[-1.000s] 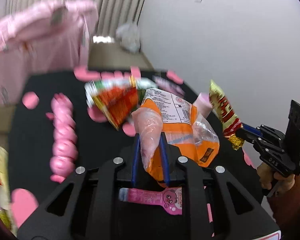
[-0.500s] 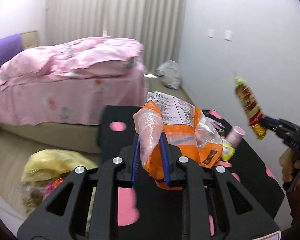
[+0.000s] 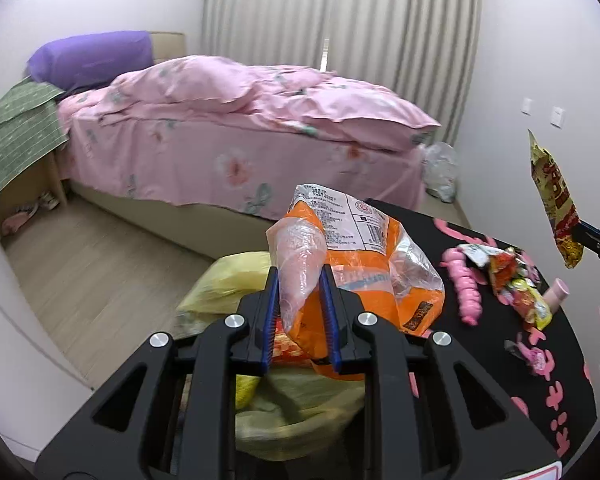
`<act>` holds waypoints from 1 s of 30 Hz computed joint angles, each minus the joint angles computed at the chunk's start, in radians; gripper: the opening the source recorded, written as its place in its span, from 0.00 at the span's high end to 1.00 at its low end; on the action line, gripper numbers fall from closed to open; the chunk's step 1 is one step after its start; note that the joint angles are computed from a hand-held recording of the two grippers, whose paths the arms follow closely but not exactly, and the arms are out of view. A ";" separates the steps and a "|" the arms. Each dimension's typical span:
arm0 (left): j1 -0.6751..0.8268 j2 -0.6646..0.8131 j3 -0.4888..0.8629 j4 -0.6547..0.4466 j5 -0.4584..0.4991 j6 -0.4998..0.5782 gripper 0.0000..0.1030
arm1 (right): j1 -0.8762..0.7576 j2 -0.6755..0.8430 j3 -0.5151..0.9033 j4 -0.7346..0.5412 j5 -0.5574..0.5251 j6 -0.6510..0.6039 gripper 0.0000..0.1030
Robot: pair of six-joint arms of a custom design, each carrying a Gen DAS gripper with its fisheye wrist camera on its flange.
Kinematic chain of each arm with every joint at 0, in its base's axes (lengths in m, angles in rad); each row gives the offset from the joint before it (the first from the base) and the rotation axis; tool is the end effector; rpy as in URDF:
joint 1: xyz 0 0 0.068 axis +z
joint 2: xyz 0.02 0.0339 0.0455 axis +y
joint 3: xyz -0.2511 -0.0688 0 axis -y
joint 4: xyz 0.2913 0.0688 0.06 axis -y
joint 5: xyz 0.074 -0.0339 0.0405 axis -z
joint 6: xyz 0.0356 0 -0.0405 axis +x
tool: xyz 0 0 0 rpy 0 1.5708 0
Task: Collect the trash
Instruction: 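Carry both bags to the yellow trash bag and drop them inside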
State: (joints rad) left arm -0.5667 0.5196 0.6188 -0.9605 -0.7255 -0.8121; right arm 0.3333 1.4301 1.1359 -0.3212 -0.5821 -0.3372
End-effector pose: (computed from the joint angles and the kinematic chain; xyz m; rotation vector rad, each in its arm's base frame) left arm 0.1405 -0.0614 0.2504 -0.5647 2.1026 0.1234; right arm 0.3391 0.1381 0.2752 -1.0042 1.8867 0.6306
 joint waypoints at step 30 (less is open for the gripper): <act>0.614 -0.014 -0.338 0.252 0.556 0.328 0.80 | 0.534 1.134 1.228 -0.720 0.335 -0.217 0.85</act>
